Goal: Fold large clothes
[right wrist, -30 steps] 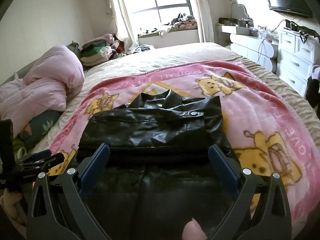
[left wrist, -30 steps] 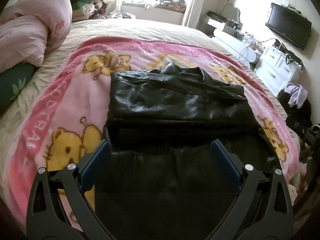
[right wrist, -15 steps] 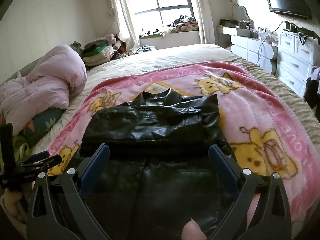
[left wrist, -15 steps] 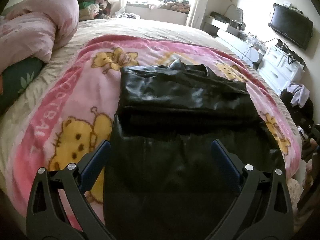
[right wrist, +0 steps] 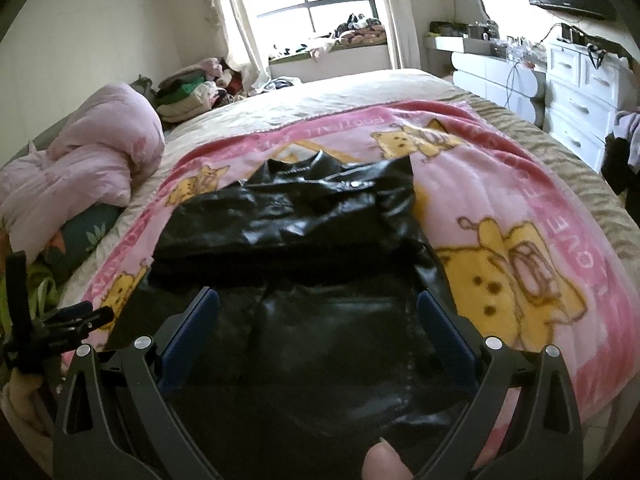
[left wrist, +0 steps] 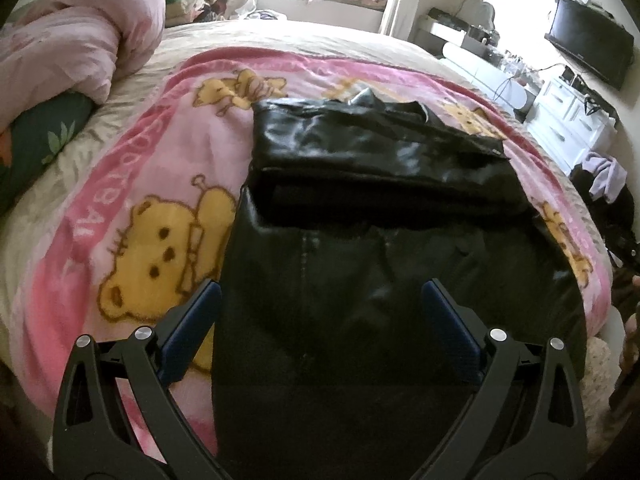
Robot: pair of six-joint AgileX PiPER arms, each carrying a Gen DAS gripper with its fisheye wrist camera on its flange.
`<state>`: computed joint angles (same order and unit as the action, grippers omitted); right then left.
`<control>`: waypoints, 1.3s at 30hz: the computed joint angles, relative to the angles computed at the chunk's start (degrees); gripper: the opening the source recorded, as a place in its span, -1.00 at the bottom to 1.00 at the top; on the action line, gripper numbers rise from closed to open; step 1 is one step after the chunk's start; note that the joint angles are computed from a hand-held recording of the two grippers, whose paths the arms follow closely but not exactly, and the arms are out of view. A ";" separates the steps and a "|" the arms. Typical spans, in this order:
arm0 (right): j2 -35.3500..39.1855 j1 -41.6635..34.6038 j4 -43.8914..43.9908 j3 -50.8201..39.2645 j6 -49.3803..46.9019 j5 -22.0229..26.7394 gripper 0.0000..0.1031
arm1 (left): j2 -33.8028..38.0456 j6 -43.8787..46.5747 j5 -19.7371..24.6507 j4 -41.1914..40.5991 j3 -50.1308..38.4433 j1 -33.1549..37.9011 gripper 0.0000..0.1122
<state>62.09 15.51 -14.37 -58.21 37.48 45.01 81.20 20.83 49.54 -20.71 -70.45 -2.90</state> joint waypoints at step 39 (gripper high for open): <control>-7.35 -16.29 20.71 13.30 -28.84 10.53 0.91 | 0.14 18.08 9.72 -10.97 11.35 16.61 -0.04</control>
<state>54.74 -0.78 6.33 -44.91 8.64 55.54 81.34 38.91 59.26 -31.69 -59.10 13.71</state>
